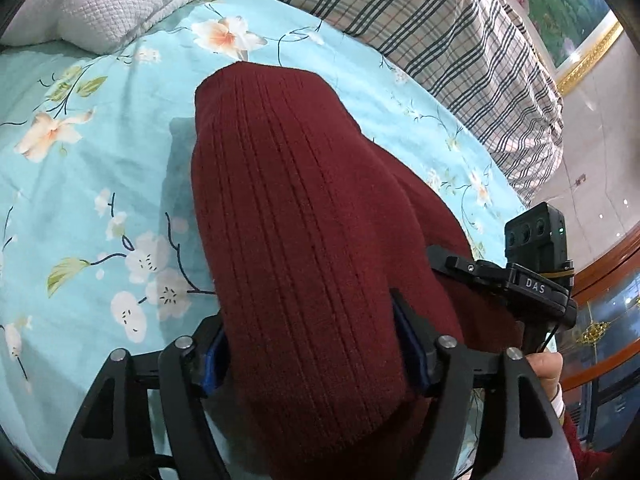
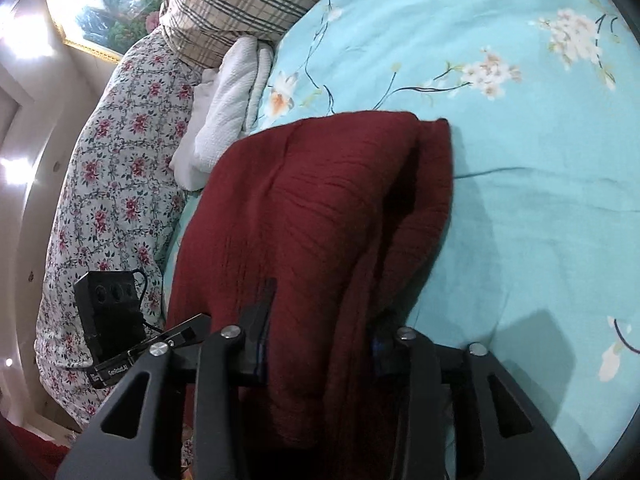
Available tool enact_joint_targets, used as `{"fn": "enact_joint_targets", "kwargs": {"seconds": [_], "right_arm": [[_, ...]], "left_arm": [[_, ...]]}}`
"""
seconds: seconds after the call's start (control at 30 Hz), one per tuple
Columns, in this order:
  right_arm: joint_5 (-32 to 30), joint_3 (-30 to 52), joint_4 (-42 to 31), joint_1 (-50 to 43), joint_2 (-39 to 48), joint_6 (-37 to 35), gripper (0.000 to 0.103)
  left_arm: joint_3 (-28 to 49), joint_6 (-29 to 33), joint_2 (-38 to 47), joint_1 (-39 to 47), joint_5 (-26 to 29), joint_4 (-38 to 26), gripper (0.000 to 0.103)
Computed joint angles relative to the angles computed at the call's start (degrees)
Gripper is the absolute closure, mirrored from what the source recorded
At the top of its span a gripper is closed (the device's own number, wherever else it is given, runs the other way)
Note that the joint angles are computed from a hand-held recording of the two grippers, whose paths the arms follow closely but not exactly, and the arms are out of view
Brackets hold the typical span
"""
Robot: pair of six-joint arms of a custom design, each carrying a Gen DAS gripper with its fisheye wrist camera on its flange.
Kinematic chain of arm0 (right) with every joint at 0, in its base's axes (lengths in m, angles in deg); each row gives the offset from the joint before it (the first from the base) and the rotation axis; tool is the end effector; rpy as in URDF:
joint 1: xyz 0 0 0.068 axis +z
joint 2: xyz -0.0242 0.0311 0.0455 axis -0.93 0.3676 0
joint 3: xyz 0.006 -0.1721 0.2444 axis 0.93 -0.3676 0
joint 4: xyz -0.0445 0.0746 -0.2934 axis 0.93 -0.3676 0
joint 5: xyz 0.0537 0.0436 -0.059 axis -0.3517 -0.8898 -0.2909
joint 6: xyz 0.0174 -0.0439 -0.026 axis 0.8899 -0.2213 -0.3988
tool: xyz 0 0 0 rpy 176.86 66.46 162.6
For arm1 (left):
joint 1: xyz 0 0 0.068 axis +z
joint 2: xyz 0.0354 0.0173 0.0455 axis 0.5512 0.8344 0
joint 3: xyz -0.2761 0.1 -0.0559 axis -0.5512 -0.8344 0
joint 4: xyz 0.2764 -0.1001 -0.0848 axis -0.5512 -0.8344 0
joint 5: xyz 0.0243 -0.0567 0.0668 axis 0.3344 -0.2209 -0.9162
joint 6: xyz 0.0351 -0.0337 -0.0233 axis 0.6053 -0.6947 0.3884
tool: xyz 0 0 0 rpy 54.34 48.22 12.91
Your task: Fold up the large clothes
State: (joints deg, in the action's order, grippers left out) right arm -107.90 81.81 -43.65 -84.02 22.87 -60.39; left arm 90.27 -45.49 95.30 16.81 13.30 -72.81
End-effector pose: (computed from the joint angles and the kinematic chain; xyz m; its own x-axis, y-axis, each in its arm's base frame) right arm 0.2970 -0.0579 0.2093 -0.8280 0.3964 -0.3967 0.0308 0.7384 0.6736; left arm 0.3112 -0.1101 0.2078 -0.8868 0.0152 -0.4618 0.2842 0.8061 -0.5191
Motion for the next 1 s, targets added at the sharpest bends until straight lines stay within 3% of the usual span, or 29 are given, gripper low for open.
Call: {"fn": "enact_joint_targets", "kwargs": {"seconds": [0.17, 0.27, 0.4, 0.53, 0.57, 0.6, 0.7, 0.77, 0.87, 1.0], "right_arm": [[3.81, -0.08, -4.27, -0.29, -4.14, -1.01, 0.048], [7.42, -0.82, -5.65, -1.26, -8.98, -0.95, 0.047], [8.5, -1.13, -3.82, -1.74, -12.6, 0.8, 0.047], [11.29, 1.77, -4.72, 2.23, -7.68, 1.23, 0.048], [12.28, 2.67, -5.35, 3.32, -5.79, 1.1, 0.051], [14.11, 3.69, -5.99, 4.54, -3.84, 1.63, 0.072], [14.15, 2.83, -4.13, 4.63, -6.78, 1.73, 0.086], [14.75, 2.09, -3.98, 4.23, -9.39, 1.2, 0.087], [17.89, 1.29, -4.99, 4.05, -8.49, -0.9, 0.087], [17.69, -1.22, -2.23, 2.56, -6.12, -0.38, 0.084]], "left_arm": [[-0.13, -0.16, -3.91, -0.56, -1.02, -3.16, 0.029], [-0.39, 0.48, -9.83, -2.02, -5.56, -4.8, 0.029], [-1.31, 3.44, -15.46, -1.55, -5.91, -5.44, 0.03], [-0.48, 6.38, -14.58, -2.75, -4.66, -5.45, 0.045], [-0.5, 7.05, -14.06, -2.91, -4.09, -5.18, 0.049], [-0.36, 7.5, -13.34, -3.27, -4.27, -5.42, 0.052], [-0.69, 9.02, -13.92, -4.73, -5.73, -5.92, 0.055], [-0.7, 10.59, -14.0, -5.61, -5.94, -6.67, 0.055], [0.45, 12.61, -10.4, -9.48, -11.55, -8.1, 0.057], [-1.17, 11.5, -9.9, -13.2, -16.48, -5.02, 0.055]]}}
